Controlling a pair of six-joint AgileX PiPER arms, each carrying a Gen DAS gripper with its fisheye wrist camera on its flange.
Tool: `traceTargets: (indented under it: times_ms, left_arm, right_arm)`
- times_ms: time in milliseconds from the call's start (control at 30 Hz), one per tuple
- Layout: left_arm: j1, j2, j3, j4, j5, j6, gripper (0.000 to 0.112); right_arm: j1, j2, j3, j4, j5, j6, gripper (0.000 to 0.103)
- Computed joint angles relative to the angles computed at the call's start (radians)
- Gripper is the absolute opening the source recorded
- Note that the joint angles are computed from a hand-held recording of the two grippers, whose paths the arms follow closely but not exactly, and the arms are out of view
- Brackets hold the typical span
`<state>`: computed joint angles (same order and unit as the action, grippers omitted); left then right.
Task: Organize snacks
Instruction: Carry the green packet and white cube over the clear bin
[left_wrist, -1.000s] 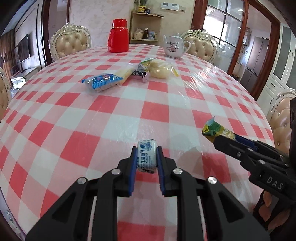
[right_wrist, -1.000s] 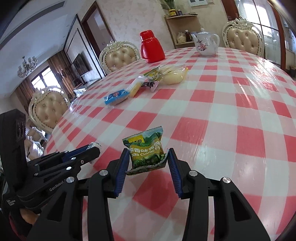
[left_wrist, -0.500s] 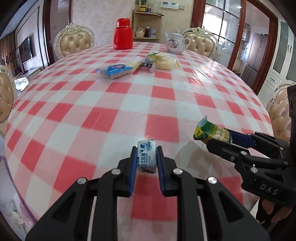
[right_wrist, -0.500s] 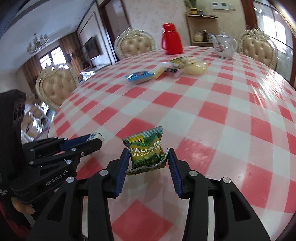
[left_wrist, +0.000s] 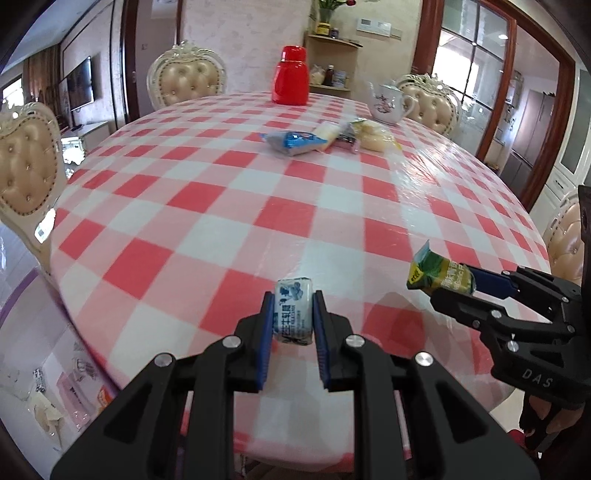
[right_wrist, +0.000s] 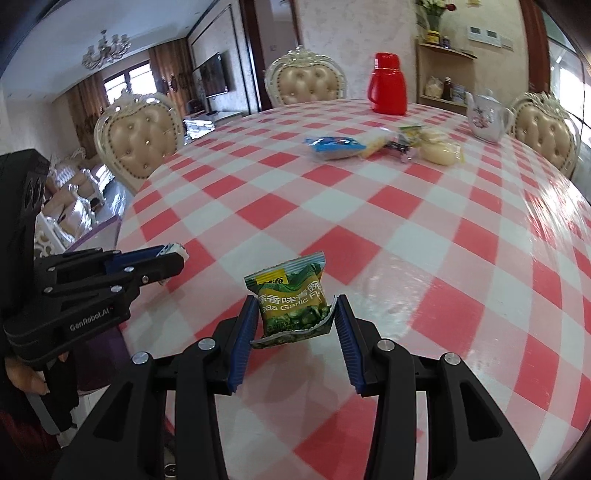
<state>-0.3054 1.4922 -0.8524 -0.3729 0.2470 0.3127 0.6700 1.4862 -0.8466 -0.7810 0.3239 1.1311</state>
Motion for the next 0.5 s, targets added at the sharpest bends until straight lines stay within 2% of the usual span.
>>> traceTargets:
  times_ms: [367,500]
  left_arm:
    - [0.171,-0.071,0.035,-0.199,0.038,0.238,0.020]
    - [0.243,-0.076,0.030,-0.149,0.049,0.222,0.020]
  right_arm:
    - [0.131,0.096,-0.150,0.038,0.088,-0.078,0.042]
    - [0.174,0.143,-0.230,0.077,0.118,-0.149,0.042]
